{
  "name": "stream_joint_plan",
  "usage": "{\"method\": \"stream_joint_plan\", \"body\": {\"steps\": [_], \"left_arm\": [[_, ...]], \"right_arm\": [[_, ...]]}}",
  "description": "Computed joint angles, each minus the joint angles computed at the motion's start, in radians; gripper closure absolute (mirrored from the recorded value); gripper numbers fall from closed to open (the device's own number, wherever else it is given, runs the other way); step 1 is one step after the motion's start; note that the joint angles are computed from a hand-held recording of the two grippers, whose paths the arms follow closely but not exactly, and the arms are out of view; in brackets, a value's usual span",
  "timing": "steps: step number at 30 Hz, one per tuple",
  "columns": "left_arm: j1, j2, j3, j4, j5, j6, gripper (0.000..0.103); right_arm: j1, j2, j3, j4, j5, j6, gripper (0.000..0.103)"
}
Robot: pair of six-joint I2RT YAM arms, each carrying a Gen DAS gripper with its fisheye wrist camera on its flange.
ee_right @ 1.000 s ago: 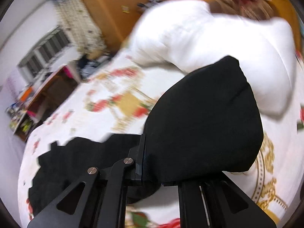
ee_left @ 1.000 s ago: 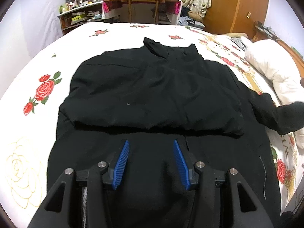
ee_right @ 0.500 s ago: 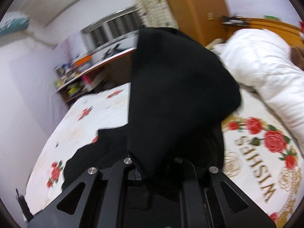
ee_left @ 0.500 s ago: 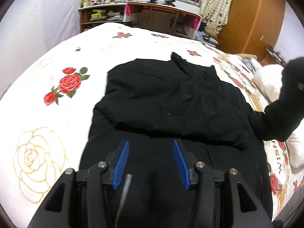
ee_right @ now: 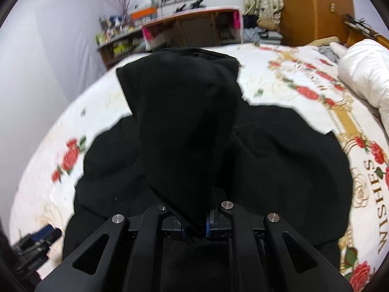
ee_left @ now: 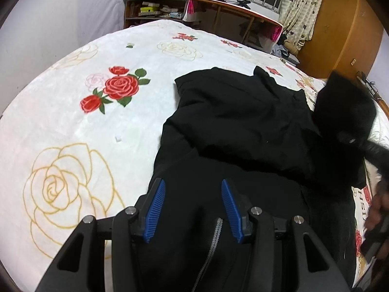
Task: Fold large clothes
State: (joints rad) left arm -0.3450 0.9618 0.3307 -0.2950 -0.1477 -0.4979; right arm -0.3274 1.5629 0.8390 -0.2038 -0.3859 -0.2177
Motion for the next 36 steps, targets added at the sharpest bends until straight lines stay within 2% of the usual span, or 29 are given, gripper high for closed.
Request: {"method": "stream_joint_plan", "body": {"steps": [4, 5, 7, 9, 10, 11, 12, 13, 15, 17, 20, 24, 28, 29, 31, 32, 34, 36], "left_arm": [[0.01, 0.038, -0.007, 0.047, 0.018, 0.013, 0.053], [0.01, 0.05, -0.004, 0.06, 0.023, 0.017, 0.053], [0.007, 0.083, 0.012, 0.084, 0.029, 0.026, 0.053], [0.002, 0.113, 0.037, 0.101, 0.032, 0.033, 0.053], [-0.002, 0.124, 0.051, 0.106, 0.034, 0.033, 0.052], [-0.007, 0.136, 0.065, 0.113, 0.038, 0.032, 0.049], [-0.013, 0.146, 0.079, 0.118, 0.041, 0.029, 0.046], [-0.022, 0.155, 0.095, 0.124, 0.041, 0.024, 0.042], [-0.035, 0.172, 0.128, 0.131, 0.053, 0.018, 0.041], [-0.042, 0.194, 0.158, 0.148, 0.085, 0.006, 0.035], [-0.047, 0.251, 0.202, 0.185, 0.156, -0.02, 0.034], [-0.075, 0.348, 0.248, 0.267, 0.25, -0.065, 0.034], [-0.128, 0.507, 0.325, 0.326, 0.264, -0.081, 0.035], [-0.134, 0.546, 0.344, 0.341, 0.283, -0.08, 0.036], [-0.147, 0.625, 0.386, 0.364, 0.322, -0.07, 0.064], [-0.158, 0.67, 0.423, 0.347, 0.326, -0.054, 0.083], [-0.177, 0.722, 0.462, 0.344, 0.316, -0.033, 0.091], [-0.196, 0.729, 0.481, 0.336, 0.282, -0.006, 0.094]], "right_arm": [[0.055, 0.117, -0.01, 0.055, 0.056, -0.011, 0.086], [0.065, 0.12, -0.019, 0.064, 0.057, -0.01, 0.081], [0.066, 0.128, -0.041, 0.088, 0.049, -0.025, 0.079], [0.051, 0.11, -0.052, 0.079, 0.024, -0.047, 0.071], [0.043, 0.102, -0.055, 0.069, -0.001, -0.054, 0.059], [0.034, 0.093, -0.054, 0.049, -0.036, -0.06, 0.038], [0.024, 0.08, -0.053, 0.026, -0.084, -0.065, 0.028], [0.019, 0.063, -0.06, 0.015, -0.116, -0.072, 0.023], [0.002, 0.009, -0.078, -0.029, -0.157, -0.127, 0.023], [0.005, -0.035, -0.105, -0.033, -0.166, -0.136, 0.023], [-0.07, -0.073, -0.115, -0.066, -0.2, -0.166, 0.023], [-0.208, -0.044, -0.078, -0.112, -0.219, -0.205, 0.023], [-0.333, 0.019, -0.034, -0.133, -0.213, -0.24, 0.023], [-0.358, 0.038, -0.023, -0.136, -0.209, -0.247, 0.023], [-0.413, 0.07, -0.005, -0.148, -0.212, -0.266, 0.023], [-0.436, 0.082, 0.0, -0.152, -0.214, -0.273, 0.023], [-0.474, 0.108, 0.013, -0.154, -0.215, -0.282, 0.023], [-0.5, 0.129, 0.024, -0.156, -0.213, -0.291, 0.023]]}}
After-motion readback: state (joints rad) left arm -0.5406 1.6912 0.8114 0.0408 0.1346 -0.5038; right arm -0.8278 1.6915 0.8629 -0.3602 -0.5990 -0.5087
